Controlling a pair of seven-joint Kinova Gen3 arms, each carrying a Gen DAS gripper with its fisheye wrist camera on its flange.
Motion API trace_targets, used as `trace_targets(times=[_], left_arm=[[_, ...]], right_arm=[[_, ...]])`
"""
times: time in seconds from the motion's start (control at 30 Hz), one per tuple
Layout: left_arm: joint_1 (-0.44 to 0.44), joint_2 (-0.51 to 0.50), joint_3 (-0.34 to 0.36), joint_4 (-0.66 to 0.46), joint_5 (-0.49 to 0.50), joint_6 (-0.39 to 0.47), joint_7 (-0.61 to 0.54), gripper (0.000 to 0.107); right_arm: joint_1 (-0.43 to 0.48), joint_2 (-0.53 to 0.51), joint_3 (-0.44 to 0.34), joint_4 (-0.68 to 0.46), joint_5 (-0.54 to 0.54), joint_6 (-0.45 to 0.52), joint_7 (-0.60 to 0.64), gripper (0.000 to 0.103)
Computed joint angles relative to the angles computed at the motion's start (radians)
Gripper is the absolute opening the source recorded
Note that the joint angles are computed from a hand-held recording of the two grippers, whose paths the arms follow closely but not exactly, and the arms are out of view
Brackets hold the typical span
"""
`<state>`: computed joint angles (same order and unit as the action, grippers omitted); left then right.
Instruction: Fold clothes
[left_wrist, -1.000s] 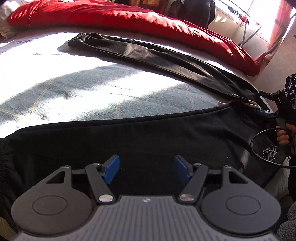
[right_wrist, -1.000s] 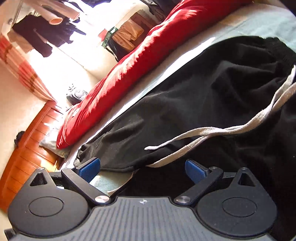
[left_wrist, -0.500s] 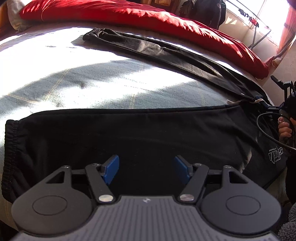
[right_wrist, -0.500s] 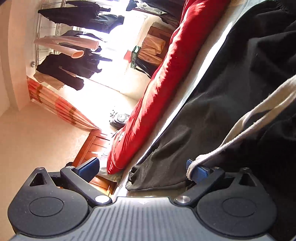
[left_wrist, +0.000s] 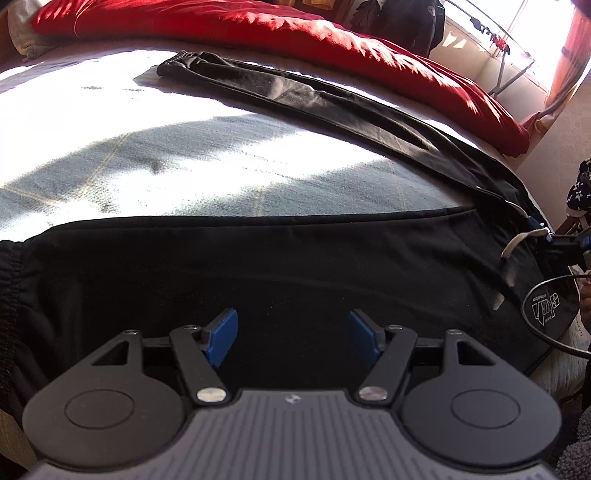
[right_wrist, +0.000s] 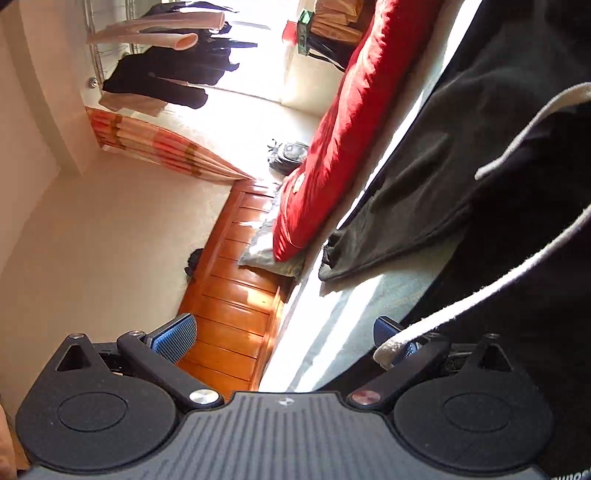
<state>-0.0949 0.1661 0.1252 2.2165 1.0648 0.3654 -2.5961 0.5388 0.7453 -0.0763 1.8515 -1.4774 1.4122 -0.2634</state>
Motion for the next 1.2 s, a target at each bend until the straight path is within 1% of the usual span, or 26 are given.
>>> trace_targets(times=[0.1,0.13,0.17,0.2,0.3,0.33,0.37,0.43,0.47,0.53,0.57,0.6,0.63,0.7,0.73,0.77,0.8,0.83,0.9,1.0,1.03,1.07,1.1,1.13,1.17,1.2], left_arm=[[0.011,0.016,0.005,-0.018,-0.015,0.003,0.009,0.068],[0.018,0.022,0.007,-0.027,-0.03,0.001,0.023,0.068],[0.024,0.027,0.011,-0.036,-0.045,-0.001,0.039,0.068],[0.03,0.032,0.015,-0.046,-0.062,-0.003,0.055,0.068],[0.049,0.05,0.039,-0.082,-0.112,-0.007,0.097,0.068],[0.048,0.058,0.061,-0.097,-0.132,-0.01,0.111,0.068],[0.03,0.066,0.101,-0.107,-0.153,-0.022,0.13,0.068],[-0.011,0.084,0.194,-0.128,-0.227,-0.048,0.202,0.068],[-0.018,0.093,0.229,-0.14,-0.268,-0.061,0.243,0.068],[0.006,0.103,0.251,-0.16,-0.34,-0.076,0.324,0.068],[0.036,0.105,0.24,-0.171,-0.374,-0.077,0.365,0.068],[0.083,0.103,0.211,-0.18,-0.403,-0.076,0.406,0.068],[0.129,0.101,0.18,-0.189,-0.432,-0.074,0.446,0.068],[0.222,0.092,0.116,-0.198,-0.489,-0.073,0.528,0.068],[0.268,0.084,0.078,-0.197,-0.512,-0.073,0.568,0.068],[0.314,0.077,0.04,-0.195,-0.537,-0.074,0.609,0.068],[0.361,0.07,0.002,-0.194,-0.561,-0.075,0.65,0.068],[0.407,0.064,-0.035,-0.193,-0.585,-0.075,0.69,0.068],[0.5,0.057,-0.114,-0.196,-0.632,-0.067,0.772,0.068],[0.639,0.06,-0.231,-0.209,-0.714,-0.053,0.894,0.068],[0.667,0.06,-0.25,-0.214,-0.746,-0.049,0.934,0.068],[0.679,0.06,-0.25,-0.216,-0.775,-0.05,0.975,0.068],[0.674,0.059,-0.231,-0.217,-0.806,-0.053,1.016,0.068],[0.65,0.058,-0.194,-0.216,-0.842,-0.058,1.056,0.068],[0.629,0.059,-0.158,-0.215,-0.879,-0.067,1.097,0.068],[0.625,0.06,-0.141,-0.216,-0.914,-0.071,1.138,0.068]], right_arm=[[-0.102,-0.118,0.137,0.058,0.122,-0.122,-0.052,0.103],[-0.116,-0.161,0.165,0.078,0.163,-0.156,-0.071,0.103],[-0.115,-0.193,0.174,0.103,0.194,-0.189,-0.073,0.103],[-0.094,-0.221,0.169,0.13,0.214,-0.216,-0.063,0.103],[0.036,-0.307,0.142,0.209,0.212,-0.231,-0.019,0.103],[0.078,-0.335,0.155,0.235,0.191,-0.223,0.011,0.103],[0.113,-0.359,0.173,0.257,0.169,-0.216,0.039,0.103],[0.156,-0.387,0.228,0.287,0.125,-0.236,0.081,0.103],[0.178,-0.398,0.251,0.298,0.101,-0.248,0.101,0.103],[0.208,-0.394,0.286,0.3,0.063,-0.277,0.122,0.101],[0.221,-0.373,0.296,0.289,0.04,-0.295,0.136,0.096],[0.235,-0.349,0.302,0.274,0.018,-0.31,0.146,0.091],[0.247,-0.313,0.299,0.252,0.007,-0.31,0.14,0.088],[0.264,-0.248,0.282,0.208,-0.003,-0.325,0.11,0.073],[0.253,-0.219,0.278,0.185,0.002,-0.353,0.092,0.073],[0.244,-0.19,0.276,0.163,0.004,-0.376,0.077,0.068],[0.252,-0.168,0.26,0.152,-0.001,-0.382,0.079,0.064],[0.28,-0.153,0.23,0.144,-0.01,-0.377,0.097,0.063],[0.302,-0.126,0.208,0.132,-0.034,-0.358,0.124,0.063],[0.296,-0.108,0.189,0.106,-0.051,-0.374,0.137,0.063],[0.291,-0.11,0.186,0.103,-0.054,-0.384,0.139,0.062],[0.285,-0.114,0.184,0.101,-0.055,-0.396,0.143,0.058],[0.272,-0.126,0.185,0.106,-0.056,-0.422,0.154,0.05],[0.263,-0.14,0.182,0.113,-0.059,-0.454,0.171,0.044],[0.242,-0.165,0.191,0.13,-0.067,-0.495,0.205,0.034],[0.221,-0.189,0.199,0.148,-0.079,-0.536,0.245,0.03]])
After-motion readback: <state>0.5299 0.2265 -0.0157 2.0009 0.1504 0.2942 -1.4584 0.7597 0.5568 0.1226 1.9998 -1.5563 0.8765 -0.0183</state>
